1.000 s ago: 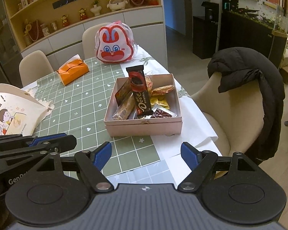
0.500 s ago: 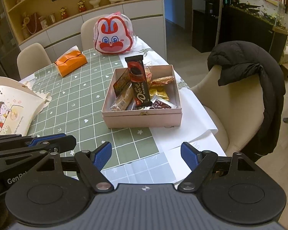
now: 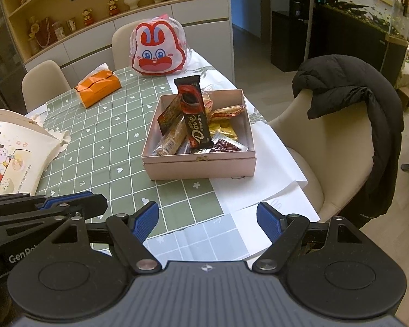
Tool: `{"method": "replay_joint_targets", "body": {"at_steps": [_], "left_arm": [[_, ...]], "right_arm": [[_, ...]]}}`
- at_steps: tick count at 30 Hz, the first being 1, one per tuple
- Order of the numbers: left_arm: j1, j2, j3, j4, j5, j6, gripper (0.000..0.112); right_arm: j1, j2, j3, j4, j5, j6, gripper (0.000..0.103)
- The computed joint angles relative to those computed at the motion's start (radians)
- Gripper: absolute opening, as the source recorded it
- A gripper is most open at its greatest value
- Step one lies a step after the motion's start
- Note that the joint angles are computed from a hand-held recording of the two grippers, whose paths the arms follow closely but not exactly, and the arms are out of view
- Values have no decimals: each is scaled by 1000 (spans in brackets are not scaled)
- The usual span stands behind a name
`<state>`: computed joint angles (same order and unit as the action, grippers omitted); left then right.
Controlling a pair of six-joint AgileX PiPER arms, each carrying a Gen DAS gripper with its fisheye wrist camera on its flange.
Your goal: Organize snacks
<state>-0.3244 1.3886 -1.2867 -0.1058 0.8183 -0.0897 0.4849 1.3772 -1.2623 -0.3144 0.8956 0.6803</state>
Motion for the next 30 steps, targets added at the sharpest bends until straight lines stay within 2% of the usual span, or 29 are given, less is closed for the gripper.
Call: {"method": "replay_joint_targets", "body": {"at_steps": [30], "left_arm": [[-9, -6, 20, -4, -11, -8, 13]], "right_arm": [[5, -1, 4, 1, 7, 13, 80]]}}
